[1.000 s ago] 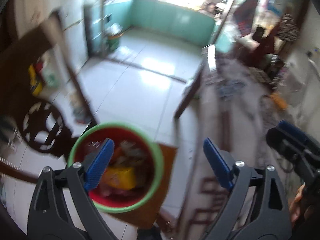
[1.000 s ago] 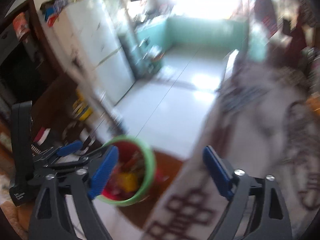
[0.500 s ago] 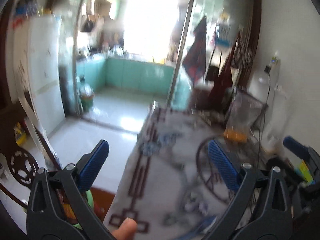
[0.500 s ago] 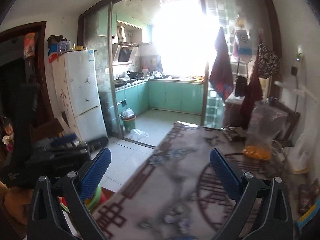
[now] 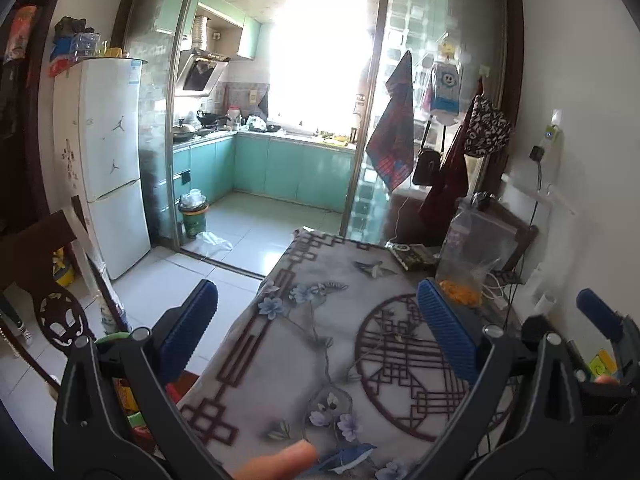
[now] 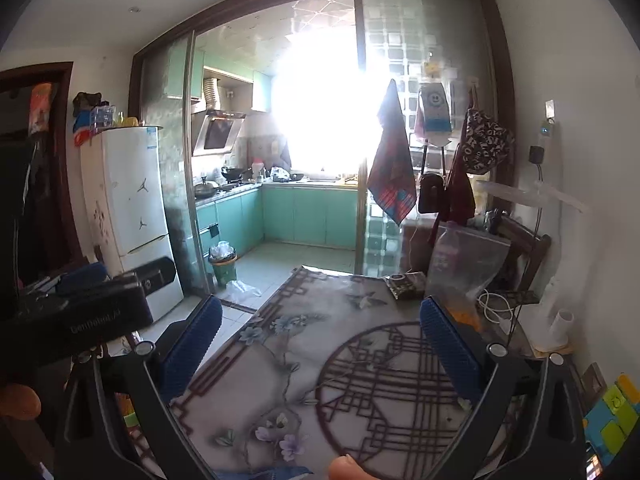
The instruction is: Collect trash
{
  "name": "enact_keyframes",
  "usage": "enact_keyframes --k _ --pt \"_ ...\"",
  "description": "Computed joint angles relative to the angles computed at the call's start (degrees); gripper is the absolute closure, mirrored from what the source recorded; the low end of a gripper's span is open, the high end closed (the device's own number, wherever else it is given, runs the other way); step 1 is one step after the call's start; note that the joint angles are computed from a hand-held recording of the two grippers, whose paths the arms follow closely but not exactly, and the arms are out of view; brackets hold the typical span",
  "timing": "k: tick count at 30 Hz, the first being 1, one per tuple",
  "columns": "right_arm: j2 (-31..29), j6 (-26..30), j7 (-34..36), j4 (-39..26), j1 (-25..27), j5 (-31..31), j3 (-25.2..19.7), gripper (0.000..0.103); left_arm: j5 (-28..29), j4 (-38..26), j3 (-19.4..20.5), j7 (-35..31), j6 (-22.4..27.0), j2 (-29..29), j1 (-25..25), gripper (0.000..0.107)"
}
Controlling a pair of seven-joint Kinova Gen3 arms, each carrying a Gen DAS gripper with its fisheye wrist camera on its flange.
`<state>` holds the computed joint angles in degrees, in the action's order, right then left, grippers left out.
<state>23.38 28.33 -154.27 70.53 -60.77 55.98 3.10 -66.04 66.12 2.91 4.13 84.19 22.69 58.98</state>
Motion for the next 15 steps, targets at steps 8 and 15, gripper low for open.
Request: enact_keyframes --k 8,15 --pt "-1.9 -2.1 0.2 2.6 2.0 -1.1 -0.6 0.007 2.1 -6.1 -1.5 -3.2 2.2 3.4 1.2 0.01" --pt "-2.6 -2.8 0.3 3.8 3.2 -2.9 -0.9 0.007 3.8 -9.1 -3.4 -5.2 2.3 5.4 2.2 0.01"
